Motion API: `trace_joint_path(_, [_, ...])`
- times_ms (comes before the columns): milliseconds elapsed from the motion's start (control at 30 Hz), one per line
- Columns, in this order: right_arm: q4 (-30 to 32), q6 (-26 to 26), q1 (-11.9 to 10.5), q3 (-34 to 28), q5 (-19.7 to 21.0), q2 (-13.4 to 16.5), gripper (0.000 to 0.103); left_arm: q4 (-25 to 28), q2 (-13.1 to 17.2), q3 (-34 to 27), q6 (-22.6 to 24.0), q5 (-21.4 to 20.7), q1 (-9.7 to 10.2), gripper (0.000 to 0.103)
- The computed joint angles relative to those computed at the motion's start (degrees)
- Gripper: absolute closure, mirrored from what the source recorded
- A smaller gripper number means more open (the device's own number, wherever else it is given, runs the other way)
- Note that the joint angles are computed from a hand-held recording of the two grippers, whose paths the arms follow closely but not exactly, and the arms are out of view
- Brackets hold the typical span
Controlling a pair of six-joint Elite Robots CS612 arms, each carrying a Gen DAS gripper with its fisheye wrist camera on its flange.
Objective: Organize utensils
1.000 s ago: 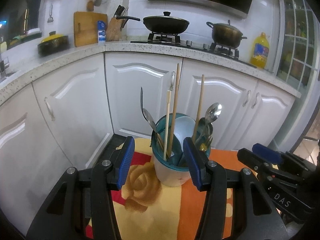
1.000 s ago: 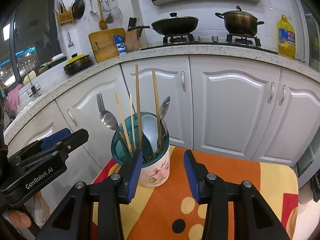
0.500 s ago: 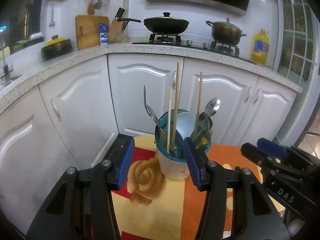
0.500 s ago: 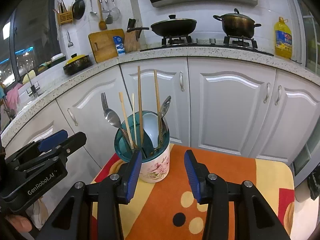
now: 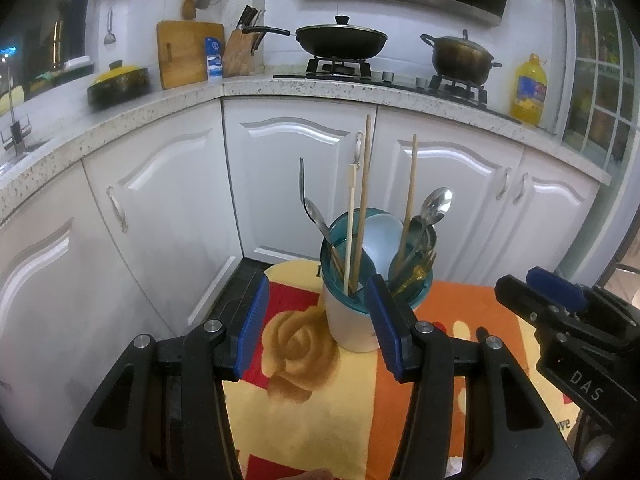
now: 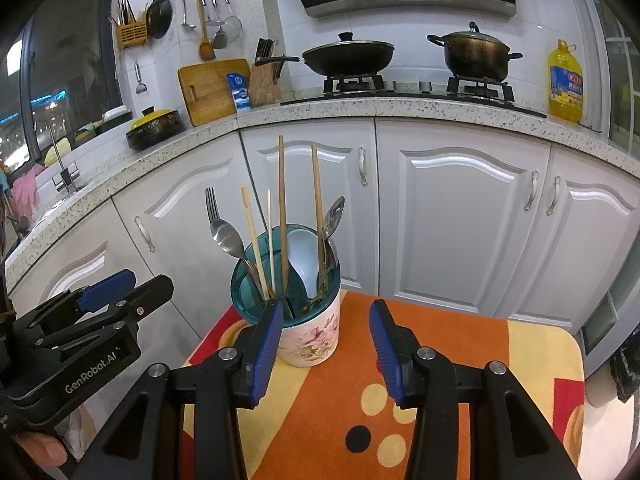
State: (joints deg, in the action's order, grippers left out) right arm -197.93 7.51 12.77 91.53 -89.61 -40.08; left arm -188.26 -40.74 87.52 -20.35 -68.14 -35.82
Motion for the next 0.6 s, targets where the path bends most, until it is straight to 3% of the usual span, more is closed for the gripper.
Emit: trace_joint_path(600, [2.57,-0.54,-0.22,-1.49,0.71,0.69,0.054,2.51,0.56,-1.21,-0.93,-0.55,0.41,0.053])
